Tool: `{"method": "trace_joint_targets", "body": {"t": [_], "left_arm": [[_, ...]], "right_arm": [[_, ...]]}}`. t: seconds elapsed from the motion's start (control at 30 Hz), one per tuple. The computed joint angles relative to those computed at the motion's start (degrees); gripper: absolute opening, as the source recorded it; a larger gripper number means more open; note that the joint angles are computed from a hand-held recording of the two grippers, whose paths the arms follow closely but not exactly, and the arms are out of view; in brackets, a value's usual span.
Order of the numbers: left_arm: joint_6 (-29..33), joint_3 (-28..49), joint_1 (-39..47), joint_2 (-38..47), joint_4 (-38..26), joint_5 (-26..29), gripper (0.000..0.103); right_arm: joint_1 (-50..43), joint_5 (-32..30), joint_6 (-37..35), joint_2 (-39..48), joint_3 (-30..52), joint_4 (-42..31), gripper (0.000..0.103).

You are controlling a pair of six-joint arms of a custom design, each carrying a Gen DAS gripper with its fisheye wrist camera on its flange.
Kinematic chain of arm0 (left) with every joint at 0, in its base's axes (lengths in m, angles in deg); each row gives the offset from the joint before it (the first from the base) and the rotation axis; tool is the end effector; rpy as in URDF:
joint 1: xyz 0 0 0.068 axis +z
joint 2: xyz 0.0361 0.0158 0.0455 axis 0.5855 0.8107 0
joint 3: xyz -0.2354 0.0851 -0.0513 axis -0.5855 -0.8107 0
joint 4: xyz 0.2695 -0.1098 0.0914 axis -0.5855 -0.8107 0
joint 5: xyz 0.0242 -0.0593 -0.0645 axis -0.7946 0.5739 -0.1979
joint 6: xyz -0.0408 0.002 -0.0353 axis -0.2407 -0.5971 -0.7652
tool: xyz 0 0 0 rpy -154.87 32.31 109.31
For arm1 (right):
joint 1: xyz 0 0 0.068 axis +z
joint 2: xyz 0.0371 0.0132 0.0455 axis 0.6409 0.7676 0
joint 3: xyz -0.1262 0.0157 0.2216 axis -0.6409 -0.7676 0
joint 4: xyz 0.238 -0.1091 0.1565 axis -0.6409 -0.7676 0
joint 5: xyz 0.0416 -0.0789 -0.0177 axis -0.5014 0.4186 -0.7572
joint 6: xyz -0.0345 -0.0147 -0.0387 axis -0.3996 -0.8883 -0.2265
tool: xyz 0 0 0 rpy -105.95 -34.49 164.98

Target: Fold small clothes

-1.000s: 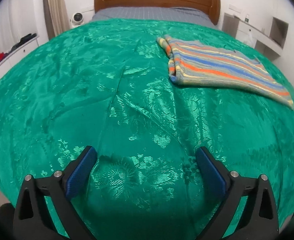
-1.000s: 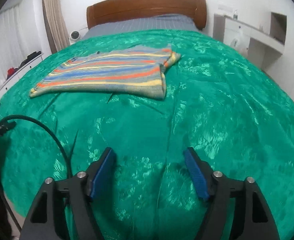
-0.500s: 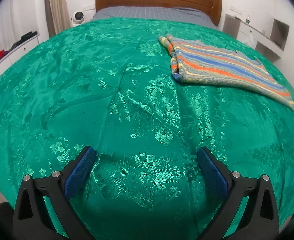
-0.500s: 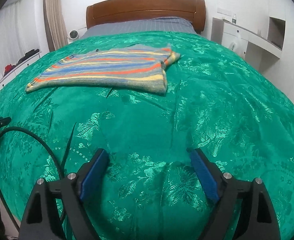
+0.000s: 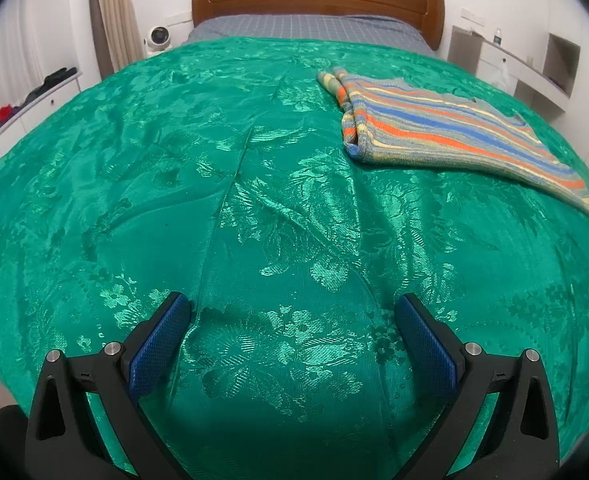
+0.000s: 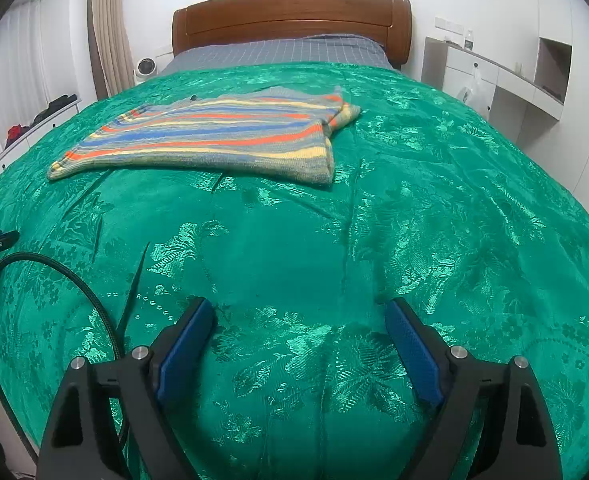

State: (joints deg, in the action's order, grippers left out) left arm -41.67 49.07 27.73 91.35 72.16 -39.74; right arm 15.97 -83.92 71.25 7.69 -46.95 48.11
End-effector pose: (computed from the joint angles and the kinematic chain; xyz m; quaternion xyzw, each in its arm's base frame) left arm 0.3143 -0.0441 0.1503 0.0348 0.9351 -0.0269 0.3517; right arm 0.2697 -0.1099 0.1522 0.0241 0.9250 -0.0127 0.3789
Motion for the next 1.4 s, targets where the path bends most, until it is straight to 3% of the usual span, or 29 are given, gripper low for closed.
{"method": "trace_joint_targets", "body": {"t": [1.07, 1.2, 1.27, 1.4], "left_arm": [[-0.1, 0.0, -0.1, -0.2, -0.3, -0.1, 0.103], [-0.1, 0.0, 0.0, -0.4, -0.4, 0.1, 0.103], [0.1, 0.5, 0.5, -0.6, -1.5, 0.8, 0.102], [0.8, 1.6, 0.9, -4.7, -4.8, 0.6, 0.102]], "right_arm": [[0.0, -0.1, -0.1, 0.1, 0.2, -0.2, 0.088], [0.0, 0.2, -1.1, 0.0, 1.6, -2.8, 0.088], [-1.2, -1.5, -2.0, -2.3, 2.5, -5.4, 0.087], [-8.2, -9.8, -2.4, -14.8, 2.2, -7.4, 0.087]]}}
